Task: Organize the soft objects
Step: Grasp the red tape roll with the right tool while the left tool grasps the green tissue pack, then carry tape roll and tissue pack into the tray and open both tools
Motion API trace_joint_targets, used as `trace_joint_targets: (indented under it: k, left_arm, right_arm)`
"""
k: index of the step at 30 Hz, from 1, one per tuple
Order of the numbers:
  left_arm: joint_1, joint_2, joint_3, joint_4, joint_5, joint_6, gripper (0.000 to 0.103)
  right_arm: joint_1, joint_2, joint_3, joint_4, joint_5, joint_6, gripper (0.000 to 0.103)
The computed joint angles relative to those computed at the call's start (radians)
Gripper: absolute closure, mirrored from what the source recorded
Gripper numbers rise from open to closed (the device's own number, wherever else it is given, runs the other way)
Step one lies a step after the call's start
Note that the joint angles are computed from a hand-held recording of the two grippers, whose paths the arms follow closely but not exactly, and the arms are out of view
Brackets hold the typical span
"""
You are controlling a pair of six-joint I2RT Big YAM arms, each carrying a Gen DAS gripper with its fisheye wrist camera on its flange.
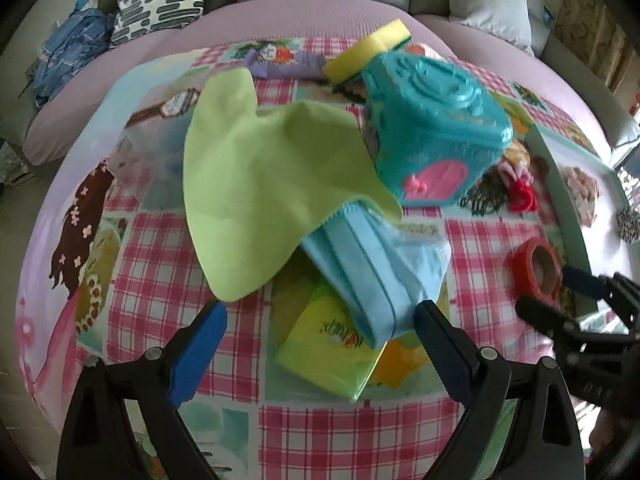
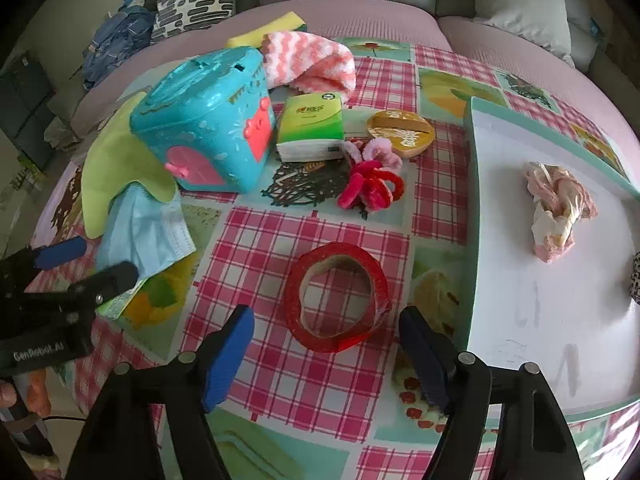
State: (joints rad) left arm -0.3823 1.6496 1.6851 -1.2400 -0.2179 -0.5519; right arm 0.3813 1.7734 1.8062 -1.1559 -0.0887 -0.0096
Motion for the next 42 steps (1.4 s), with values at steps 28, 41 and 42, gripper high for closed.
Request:
trace_joint_targets:
  k: [28, 41, 42]
  left_arm:
    - [0.055, -0.084, -0.126, 0.071, 0.032, 0.030, 0.052]
    - [0.106, -0.178, -0.166, 0.041, -0.044, -0.010, 0.053]
    - [0.100, -0.183, -0.161, 0.032, -0.056, -0.016, 0.053]
  right_arm:
    - [0.022, 0.000, 0.019, -0.038, 0.074, -0.018, 0.049]
    - [0.025, -0.035, 0.011, -0.023, 0.063, -0.018, 0.049]
    - [0.023, -0.041, 0.007, -0.019, 0.059, -0.016, 0.049]
